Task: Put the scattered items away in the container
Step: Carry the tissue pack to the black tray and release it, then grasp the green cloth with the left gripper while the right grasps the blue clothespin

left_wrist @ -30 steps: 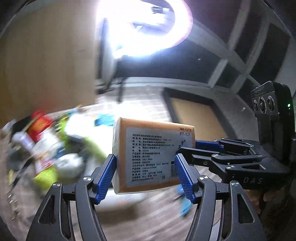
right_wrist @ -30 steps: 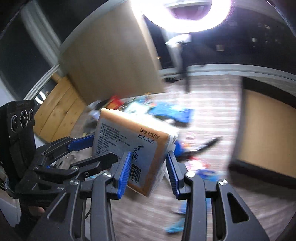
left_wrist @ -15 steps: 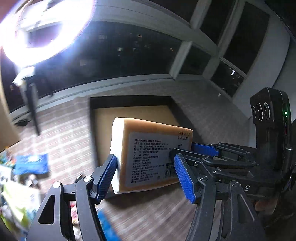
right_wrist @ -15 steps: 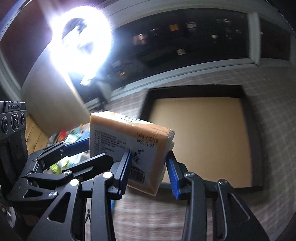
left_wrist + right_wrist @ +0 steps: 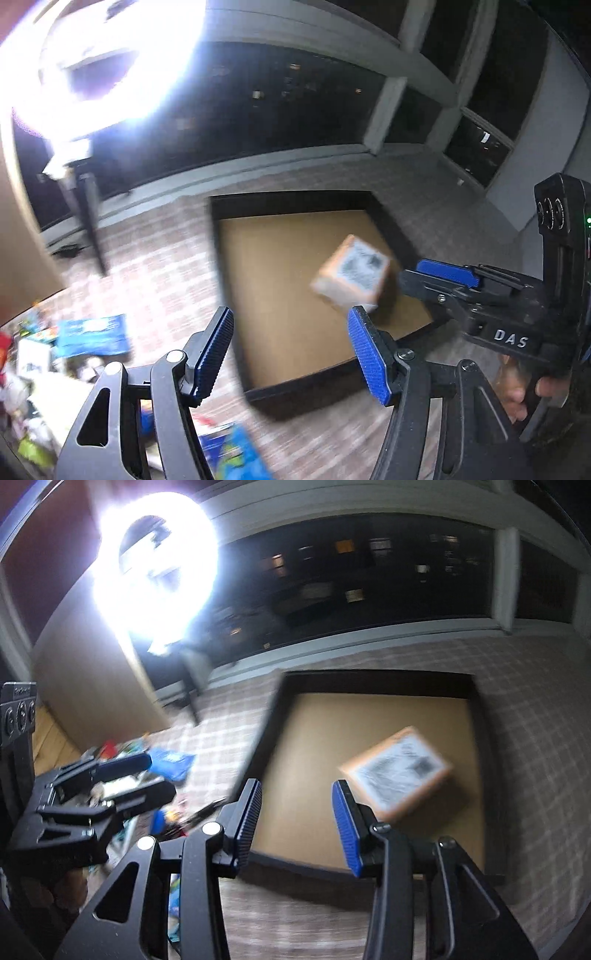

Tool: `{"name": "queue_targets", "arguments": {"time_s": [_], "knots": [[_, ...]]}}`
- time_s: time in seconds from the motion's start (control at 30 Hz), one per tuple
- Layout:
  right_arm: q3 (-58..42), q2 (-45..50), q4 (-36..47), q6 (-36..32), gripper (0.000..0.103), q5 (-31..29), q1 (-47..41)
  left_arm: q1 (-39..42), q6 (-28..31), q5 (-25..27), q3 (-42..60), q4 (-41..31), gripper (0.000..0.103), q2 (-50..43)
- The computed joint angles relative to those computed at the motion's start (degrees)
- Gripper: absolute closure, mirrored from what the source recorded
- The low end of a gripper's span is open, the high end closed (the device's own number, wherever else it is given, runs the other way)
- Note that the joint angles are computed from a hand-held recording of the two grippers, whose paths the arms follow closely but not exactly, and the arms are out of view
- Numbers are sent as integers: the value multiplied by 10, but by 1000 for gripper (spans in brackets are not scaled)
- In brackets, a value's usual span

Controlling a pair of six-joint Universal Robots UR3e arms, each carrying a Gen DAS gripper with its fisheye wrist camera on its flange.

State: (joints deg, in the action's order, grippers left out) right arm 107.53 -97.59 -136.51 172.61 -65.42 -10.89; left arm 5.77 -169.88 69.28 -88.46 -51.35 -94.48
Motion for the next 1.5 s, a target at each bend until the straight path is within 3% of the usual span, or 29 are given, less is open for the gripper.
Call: {"name": "queue_targets", "arguments": {"time_s": [0.33,0.6,0.87,1.17,1.33,1.4,1.5], "knots": [[-99,131,-16,20,63,-37,215,264,118,-42,-178,-85,42,209],[-200,243,-5,46,64,-55,335,420,175,-70,-241,-143,42,238],[-341,379,32,70,64,-112,420,416,144,-53,-250,-100,42,171],[-406,434,47,69,64,-146,446,386,115,-22,-242,-43,42,110],[-444,462,56,60,69,-172,459,378,106,-5,-247,-26,61,87],[-451,466,59,53,79,-184,462,379,103,2,-254,-12,69,85],[-439,459,58,45,85,-154,445,393,111,-6,-260,-12,82,90]]}}
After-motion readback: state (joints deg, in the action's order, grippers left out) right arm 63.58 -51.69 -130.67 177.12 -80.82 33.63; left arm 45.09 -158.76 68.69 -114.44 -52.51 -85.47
